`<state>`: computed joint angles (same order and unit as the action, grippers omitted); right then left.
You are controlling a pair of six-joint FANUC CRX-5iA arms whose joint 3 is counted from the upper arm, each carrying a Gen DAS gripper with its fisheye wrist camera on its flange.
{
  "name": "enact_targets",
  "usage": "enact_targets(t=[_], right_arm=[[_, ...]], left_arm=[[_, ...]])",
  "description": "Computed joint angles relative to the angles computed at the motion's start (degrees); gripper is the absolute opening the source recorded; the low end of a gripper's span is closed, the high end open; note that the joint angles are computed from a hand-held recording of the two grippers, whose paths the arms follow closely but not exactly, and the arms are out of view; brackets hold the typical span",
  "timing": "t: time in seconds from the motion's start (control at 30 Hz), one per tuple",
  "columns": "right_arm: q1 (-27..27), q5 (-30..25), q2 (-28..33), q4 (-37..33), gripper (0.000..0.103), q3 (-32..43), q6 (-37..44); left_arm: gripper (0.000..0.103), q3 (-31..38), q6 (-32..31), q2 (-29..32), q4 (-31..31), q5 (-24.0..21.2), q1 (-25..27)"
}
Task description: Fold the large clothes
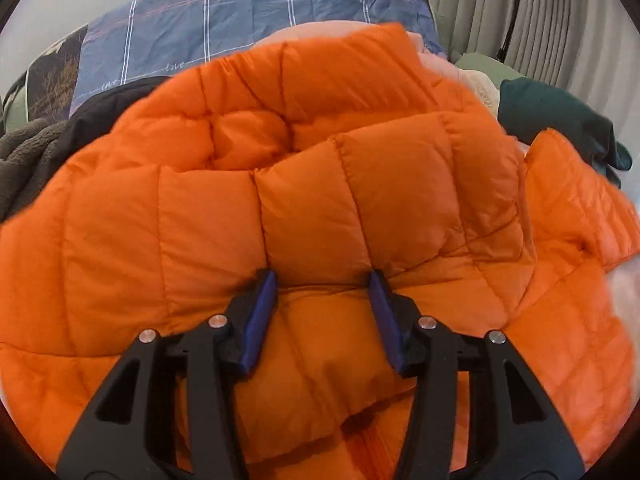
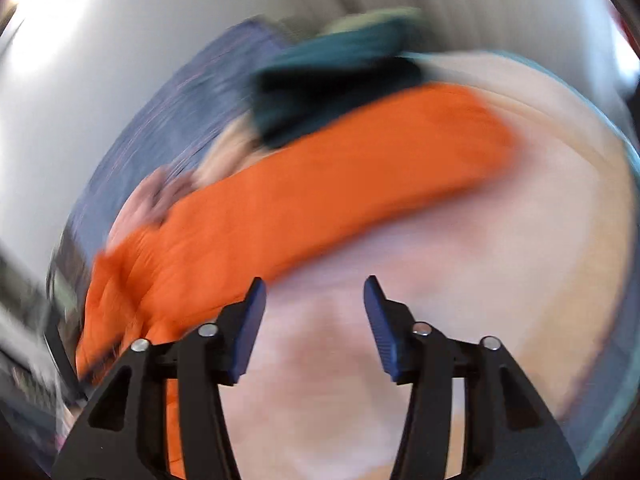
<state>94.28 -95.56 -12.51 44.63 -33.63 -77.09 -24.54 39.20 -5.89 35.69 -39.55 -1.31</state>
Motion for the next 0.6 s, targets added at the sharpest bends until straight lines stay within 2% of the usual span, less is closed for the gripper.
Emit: enact_targets(t=[0.1,0.23,0.3,0.37,0.43,0.5,0.6], right_arm=[[4.1,-5.3,-4.0,-0.3,0.064,-5.0,-11.2],[3.3,-4.7,-7.1,0.9,0.066,-10.4,-21.1],[1.9,-4.8,-7.8,0.9,0.064,-10.7,-20.4],[-0.7,-4.6,-6.7,1.0,0.044,-9.3,-16.3],[-1.8,-2.9,-8.1,4.1,0.011,-10.8,-15.6],[-3.2,-3.0,-7.1,6.8,0.007,-10.0,-15.1],[-8.8,-2.1,-1.7,13.5,0.007,-3.5,-1.7]], left_arm=[[0.050,-0.7,-1.2,-0.2,1.4,0.5,0.0],[0.051,-2.8,-4.8,-0.8,5.9,-0.1,1.3],[0.052,-3.5,-6.4,-0.9,8.3,-1.0,1.9],[0.054,-4.0,-7.6,-1.0,9.6,-1.6,2.5],[0.057,-4.3,-7.7,-1.4,9.7,-1.5,2.2],[0.060,-4.5,-8.6,-1.3,10.2,-1.4,2.0],[0.062,-4.7,-9.1,-1.3,10.7,-1.3,1.9]])
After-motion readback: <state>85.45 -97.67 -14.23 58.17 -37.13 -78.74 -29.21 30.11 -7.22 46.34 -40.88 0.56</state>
